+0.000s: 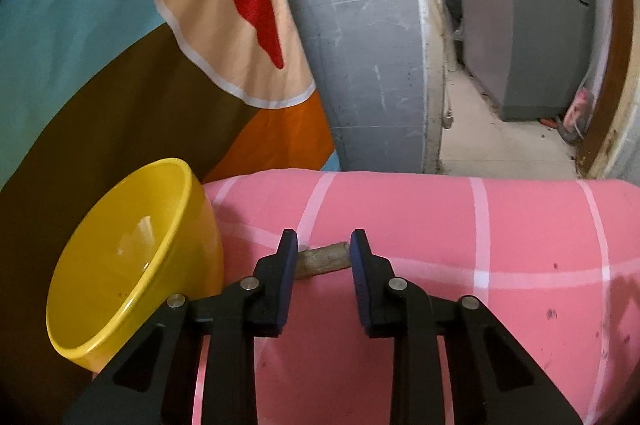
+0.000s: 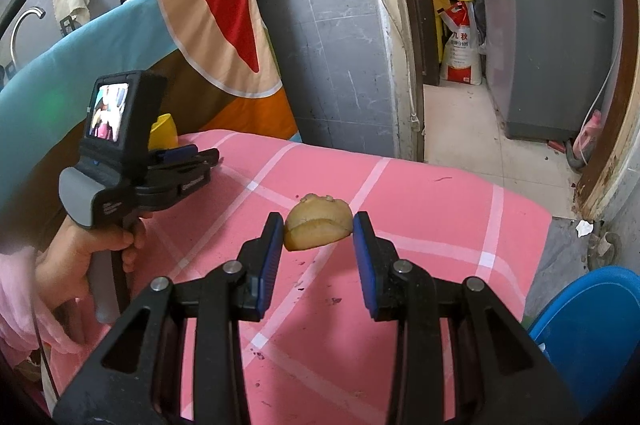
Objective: Collect trash
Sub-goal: 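Grasp the brown stick with the left tool while the right tool holds the tan scrap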
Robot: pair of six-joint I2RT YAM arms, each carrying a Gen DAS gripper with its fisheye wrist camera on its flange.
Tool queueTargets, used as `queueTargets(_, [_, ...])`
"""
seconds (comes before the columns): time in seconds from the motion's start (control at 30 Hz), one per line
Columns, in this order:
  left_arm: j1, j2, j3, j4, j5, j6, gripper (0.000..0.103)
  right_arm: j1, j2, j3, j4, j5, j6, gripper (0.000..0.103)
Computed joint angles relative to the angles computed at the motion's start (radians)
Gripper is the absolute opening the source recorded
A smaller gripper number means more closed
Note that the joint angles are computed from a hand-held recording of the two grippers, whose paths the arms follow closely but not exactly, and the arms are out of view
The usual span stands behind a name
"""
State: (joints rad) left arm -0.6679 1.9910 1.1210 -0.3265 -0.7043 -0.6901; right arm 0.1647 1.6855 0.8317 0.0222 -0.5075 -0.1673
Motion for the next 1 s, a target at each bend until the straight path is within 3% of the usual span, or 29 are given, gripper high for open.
queueTargets(0.3, [-0.021,-0.11,-0.158,0.18,0.132,0.199,0.022,0.001,-0.006,-0.006,-0.001,-0.015,0.002,0.044])
queueTargets(0.43, [-0.051,-0.138,-0.207,0.223,0.13,0.218,0.022,0.0,-0.007,-0.006,-0.003,-0.022,0.001,0.044])
queueTargets(0.5, [-0.052,-0.145,-0.213,0.236,0.116,0.221,0.03,0.0,-0.009,-0.008,-0.003,-0.024,0.001,0.044])
queueTargets(0.57, [-0.055,-0.134,-0.195,0.215,0.087,0.21,0.038,0.0,-0.01,-0.008,0.0,-0.023,0.007,0.044])
queueTargets(0.7, [-0.053,-0.065,-0.089,0.107,0.034,0.173,0.038,0.003,-0.012,-0.012,0.006,-0.022,0.016,0.044])
queueTargets(1.0, [0.01,0.106,0.157,-0.116,0.019,0.195,0.039,-0.04,-0.008,-0.013,-0.001,-0.071,0.021,0.044])
